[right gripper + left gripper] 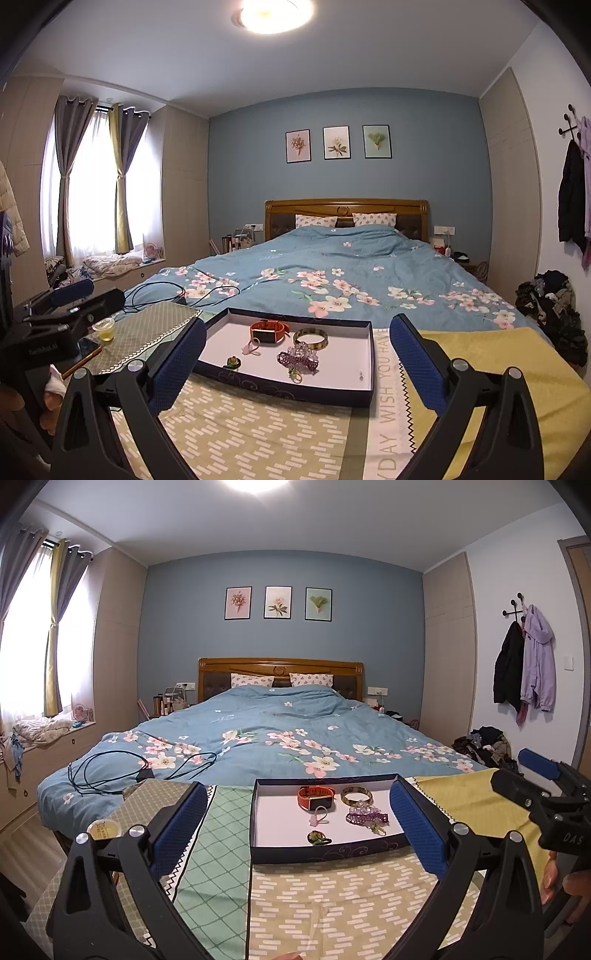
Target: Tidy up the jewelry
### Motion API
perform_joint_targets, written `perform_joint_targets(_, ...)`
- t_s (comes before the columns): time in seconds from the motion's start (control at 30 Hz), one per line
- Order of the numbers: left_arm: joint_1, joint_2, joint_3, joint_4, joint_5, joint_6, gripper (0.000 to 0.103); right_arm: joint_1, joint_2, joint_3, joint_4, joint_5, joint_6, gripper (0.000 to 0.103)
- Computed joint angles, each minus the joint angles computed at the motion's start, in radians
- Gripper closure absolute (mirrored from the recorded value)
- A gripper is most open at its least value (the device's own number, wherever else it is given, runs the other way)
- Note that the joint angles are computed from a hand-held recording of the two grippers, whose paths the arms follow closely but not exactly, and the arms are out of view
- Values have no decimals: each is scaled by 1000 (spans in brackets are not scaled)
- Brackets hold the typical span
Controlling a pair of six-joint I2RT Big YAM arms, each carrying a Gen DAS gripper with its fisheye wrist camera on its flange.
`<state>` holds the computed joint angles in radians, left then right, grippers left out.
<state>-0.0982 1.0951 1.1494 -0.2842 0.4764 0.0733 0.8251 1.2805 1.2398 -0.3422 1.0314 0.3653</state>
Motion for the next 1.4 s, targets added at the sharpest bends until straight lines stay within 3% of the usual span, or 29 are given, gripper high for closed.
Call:
perform_joint_targets(0.6, -1, -22, -10, 4, -15, -18, 6, 24, 16, 27, -27, 64, 20, 7)
perform_joint_targets(1.4, -13, 7, -8, 8, -40, -22, 6, 23, 24, 45, -56, 65, 27, 7)
